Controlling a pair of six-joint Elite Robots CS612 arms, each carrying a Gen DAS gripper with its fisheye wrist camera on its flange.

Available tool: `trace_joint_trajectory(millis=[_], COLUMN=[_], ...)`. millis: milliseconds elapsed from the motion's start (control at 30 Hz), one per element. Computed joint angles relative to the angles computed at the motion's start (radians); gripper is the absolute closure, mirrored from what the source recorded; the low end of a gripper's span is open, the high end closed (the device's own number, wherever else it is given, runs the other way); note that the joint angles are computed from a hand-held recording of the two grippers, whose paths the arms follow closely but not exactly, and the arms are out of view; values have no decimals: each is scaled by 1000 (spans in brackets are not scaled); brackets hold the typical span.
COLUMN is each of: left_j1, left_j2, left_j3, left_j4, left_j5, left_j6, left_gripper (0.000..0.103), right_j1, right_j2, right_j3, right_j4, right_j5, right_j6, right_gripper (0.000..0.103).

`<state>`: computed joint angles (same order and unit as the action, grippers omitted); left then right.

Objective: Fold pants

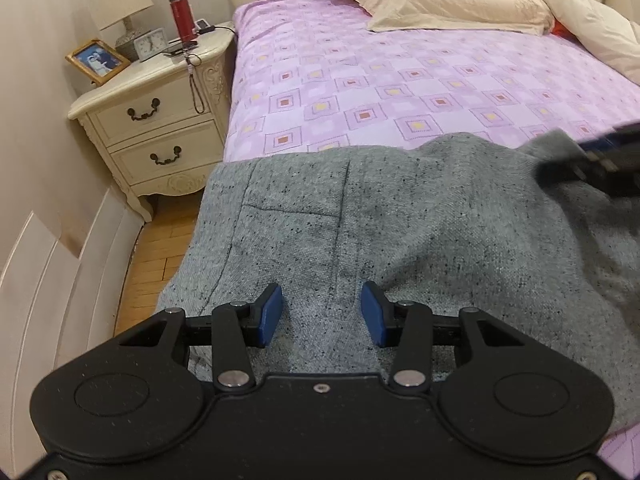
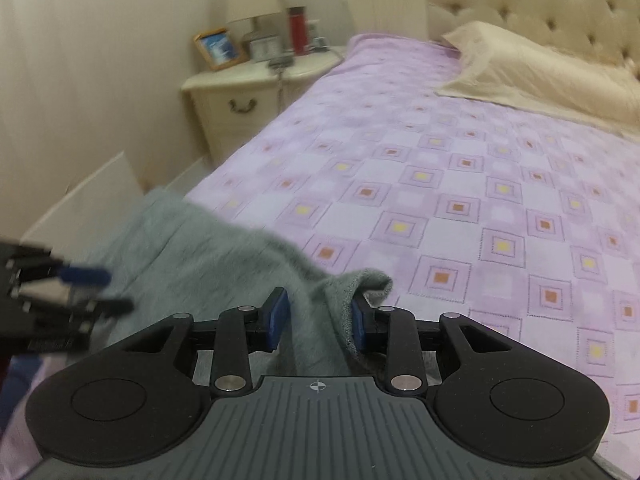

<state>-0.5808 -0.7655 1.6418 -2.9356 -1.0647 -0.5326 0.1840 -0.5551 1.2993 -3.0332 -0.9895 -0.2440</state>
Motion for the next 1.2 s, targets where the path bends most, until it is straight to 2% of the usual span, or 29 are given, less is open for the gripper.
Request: trace_joint_trajectory(millis=[133, 233, 367, 467, 500, 533, 567, 633, 700, 767, 800, 867, 900, 933, 967, 1000, 1067, 1133, 1200], left_j1=[5, -1, -6, -4, -3, -3, -4, -4, -5, -5, -5, -7, -9, -11, -11, -11, -16, -27, -34], left_j2=[1, 7, 9, 9, 9, 9, 10, 11, 8, 5, 4, 3, 1, -2, -7, -15, -27, -31, -28], left_j3=[2, 3, 9, 13, 13, 12, 13, 14, 20, 29, 33, 36, 37, 36, 36, 36, 40, 46, 35], left_j4=[-10, -24, -42, -53, -54, -54, -56, -61, -66, -75, -81, -83, -75, -65, -52, -37, -39, -93, -128], left_j5=[-17, 3, 20, 12, 10, 11, 13, 16, 14, 10, 8, 12, 17, 22, 19, 13, 18, 42, 31], left_j6=[7, 17, 38, 35, 34, 35, 37, 47, 61, 77, 82, 100, 113, 123, 131, 146, 177, 202, 211], left_gripper=[51, 51, 51, 51, 51, 51, 51, 51, 51, 51, 50, 50, 50, 50, 50, 51, 54, 54, 54], right_j1=[-19, -28, -39, -42, -41, -38, -32, -28, -17, -2, 2, -4, -4, -3, 1, 3, -7, -15, -9], right_j2=[13, 30, 50, 58, 60, 62, 60, 64, 67, 76, 89, 100, 95, 84, 71, 59, 29, -10, -38], right_j3=[-25, -52, -70, -80, -82, -84, -75, -62, -71, -94, -106, -107, -98, -81, -53, -28, 15, 60, 103], right_j4=[52, 88, 78, 68, 61, 40, -11, -151, -161, -82, -70, -110, -126, -156, -223, -285, -318, -267, -230], right_j5=[49, 96, 171, 184, 180, 157, 107, 63, 25, -45, -60, -47, -49, -69, -125, -168, -175, -163, -200], right_j6=[97, 171, 300, 332, 342, 356, 365, 386, 354, 283, 283, 343, 345, 331, 315, 303, 273, 180, 42], right_gripper=[72, 72, 71, 72, 75, 100, 101, 101, 101, 101, 101, 102, 100, 96, 88, 87, 87, 87, 87])
